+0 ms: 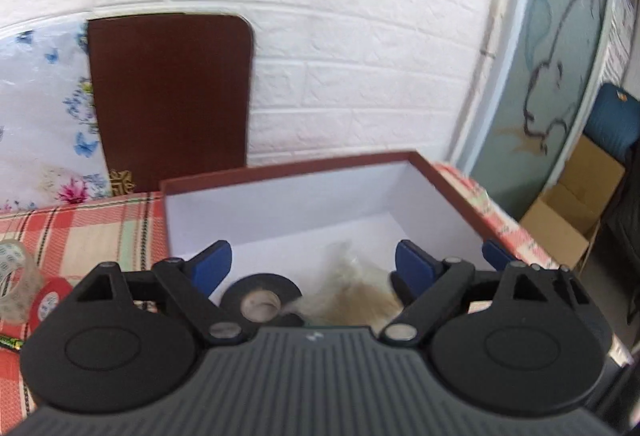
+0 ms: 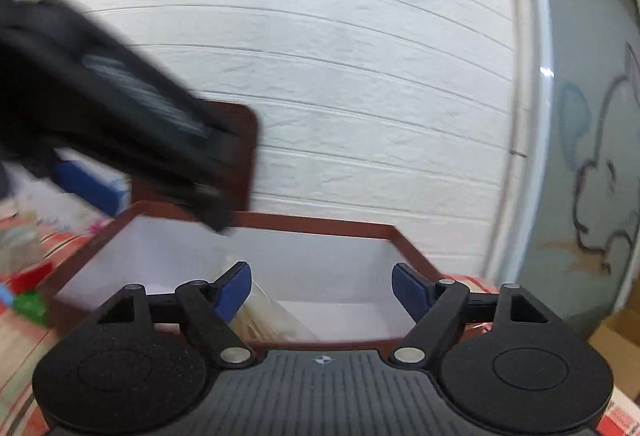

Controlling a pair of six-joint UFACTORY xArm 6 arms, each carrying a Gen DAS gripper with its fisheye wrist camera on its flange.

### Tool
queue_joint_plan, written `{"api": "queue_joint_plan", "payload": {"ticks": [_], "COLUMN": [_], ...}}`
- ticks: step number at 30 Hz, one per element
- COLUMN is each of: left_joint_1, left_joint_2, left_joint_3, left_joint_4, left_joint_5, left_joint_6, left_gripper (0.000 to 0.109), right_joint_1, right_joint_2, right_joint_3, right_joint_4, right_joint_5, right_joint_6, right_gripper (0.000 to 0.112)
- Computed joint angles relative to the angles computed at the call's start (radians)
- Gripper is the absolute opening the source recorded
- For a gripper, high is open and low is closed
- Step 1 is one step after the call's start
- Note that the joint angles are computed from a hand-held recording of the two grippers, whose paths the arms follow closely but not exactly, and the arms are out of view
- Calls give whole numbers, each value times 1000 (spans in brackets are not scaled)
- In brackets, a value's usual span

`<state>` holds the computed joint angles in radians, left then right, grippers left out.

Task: Organize objects
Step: 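Carry the swab bag into the brown box and open both grippers, then withdraw the right gripper and reach toward the blue-capped black marker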

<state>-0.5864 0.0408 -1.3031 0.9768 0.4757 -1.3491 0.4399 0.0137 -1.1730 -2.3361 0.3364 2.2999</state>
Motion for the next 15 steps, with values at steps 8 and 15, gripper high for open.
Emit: {"api": "queue_joint_plan", "payload": {"ticks": [8,15], "left_joint_1": [8,-46], "left_joint_2": [-148,-346], "left_joint_3": [173,442], "left_joint_4": [7,70], "left_joint_5": [-12,32], "left_joint_6": [-77,-169], "left_gripper": [91,91], "right_joint_1": [1,55], "right_joint_2": [-127,-215], "right_joint_3": [135,261], "right_joint_4": [-92,-125], "right_joint_5": [-21,-164], "right_joint_6": [216,301], "right_gripper": [77,77]}}
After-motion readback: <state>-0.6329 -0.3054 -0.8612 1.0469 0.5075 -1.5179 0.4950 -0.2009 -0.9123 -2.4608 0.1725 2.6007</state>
